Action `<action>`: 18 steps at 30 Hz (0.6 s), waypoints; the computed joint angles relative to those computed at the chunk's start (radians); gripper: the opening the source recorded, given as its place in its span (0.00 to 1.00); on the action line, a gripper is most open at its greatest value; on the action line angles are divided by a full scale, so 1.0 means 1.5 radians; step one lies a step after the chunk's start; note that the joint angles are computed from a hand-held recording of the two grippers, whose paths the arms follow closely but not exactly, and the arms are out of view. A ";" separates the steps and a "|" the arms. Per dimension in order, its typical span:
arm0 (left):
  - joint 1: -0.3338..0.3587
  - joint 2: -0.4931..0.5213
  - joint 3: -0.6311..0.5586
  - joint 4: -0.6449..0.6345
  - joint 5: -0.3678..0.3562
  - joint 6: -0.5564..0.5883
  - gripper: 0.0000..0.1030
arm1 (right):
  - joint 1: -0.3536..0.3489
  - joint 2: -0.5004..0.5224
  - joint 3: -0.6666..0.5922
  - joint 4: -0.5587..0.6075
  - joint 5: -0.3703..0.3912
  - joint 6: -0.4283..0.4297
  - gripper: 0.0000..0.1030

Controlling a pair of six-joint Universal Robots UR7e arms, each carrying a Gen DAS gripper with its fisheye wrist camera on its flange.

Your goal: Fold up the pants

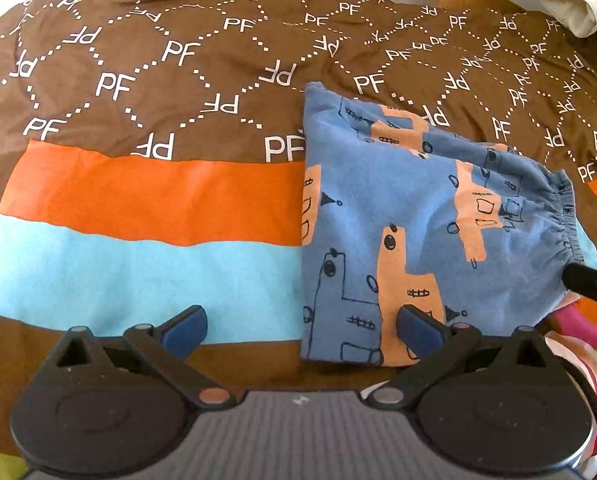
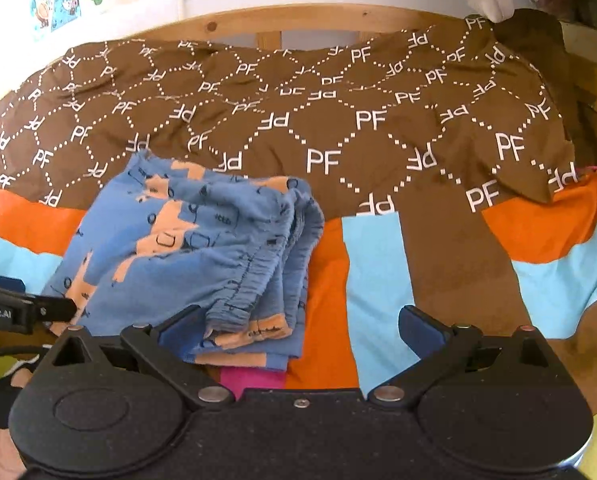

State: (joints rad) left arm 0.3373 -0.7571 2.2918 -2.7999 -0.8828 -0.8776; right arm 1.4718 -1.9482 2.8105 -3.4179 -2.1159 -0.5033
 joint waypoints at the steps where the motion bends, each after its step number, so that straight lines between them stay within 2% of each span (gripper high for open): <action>1: 0.000 0.000 0.000 0.001 0.001 -0.001 1.00 | -0.002 0.000 -0.001 -0.001 0.004 -0.002 0.99; 6: -0.005 0.006 0.006 -0.013 0.009 -0.004 1.00 | -0.009 -0.004 -0.014 -0.010 0.034 -0.013 0.99; 9: -0.011 0.012 0.009 -0.019 0.017 -0.006 1.00 | 0.000 0.025 -0.043 -0.009 0.039 -0.017 0.99; 13: -0.018 0.019 0.011 -0.022 0.026 -0.011 1.00 | 0.033 0.136 -0.107 -0.016 0.037 -0.035 0.99; 18: -0.020 0.021 0.012 -0.027 0.030 -0.012 1.00 | 0.072 0.280 -0.172 -0.050 0.023 -0.142 0.99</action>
